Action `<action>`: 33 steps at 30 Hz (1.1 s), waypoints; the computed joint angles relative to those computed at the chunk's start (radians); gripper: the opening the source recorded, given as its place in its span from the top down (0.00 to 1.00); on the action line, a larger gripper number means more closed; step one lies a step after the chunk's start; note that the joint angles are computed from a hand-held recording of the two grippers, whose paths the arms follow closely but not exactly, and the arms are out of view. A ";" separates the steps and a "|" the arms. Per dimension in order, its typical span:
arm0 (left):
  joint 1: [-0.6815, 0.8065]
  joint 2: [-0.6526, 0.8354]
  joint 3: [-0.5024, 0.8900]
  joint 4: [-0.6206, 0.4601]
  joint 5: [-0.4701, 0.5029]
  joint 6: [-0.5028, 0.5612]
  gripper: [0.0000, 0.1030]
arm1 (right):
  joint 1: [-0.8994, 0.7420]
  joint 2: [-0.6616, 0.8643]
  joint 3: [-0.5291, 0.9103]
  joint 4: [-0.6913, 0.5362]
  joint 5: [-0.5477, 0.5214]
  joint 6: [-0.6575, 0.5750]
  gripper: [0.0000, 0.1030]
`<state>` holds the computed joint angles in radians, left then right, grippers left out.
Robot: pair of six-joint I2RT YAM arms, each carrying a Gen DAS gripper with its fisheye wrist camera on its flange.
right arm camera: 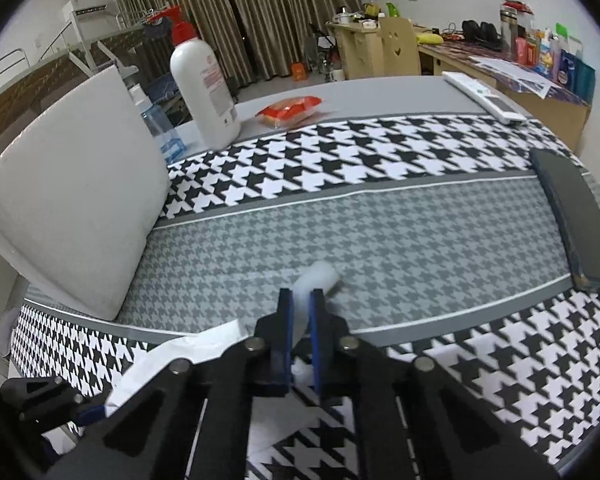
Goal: Organize soft objects
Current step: 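Lift the tissue with the left tool and the white roll with the right tool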
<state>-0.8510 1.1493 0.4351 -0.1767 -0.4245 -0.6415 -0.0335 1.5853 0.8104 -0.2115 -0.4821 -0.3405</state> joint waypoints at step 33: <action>-0.058 -0.196 -0.010 -0.151 -0.145 -0.048 0.94 | -0.096 -0.183 -0.040 -0.045 -0.161 -0.070 0.90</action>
<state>-0.9085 0.9537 0.4250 -0.3281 -0.5695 -0.6894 -0.1294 1.4021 0.7705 -0.2566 -0.6435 -0.4105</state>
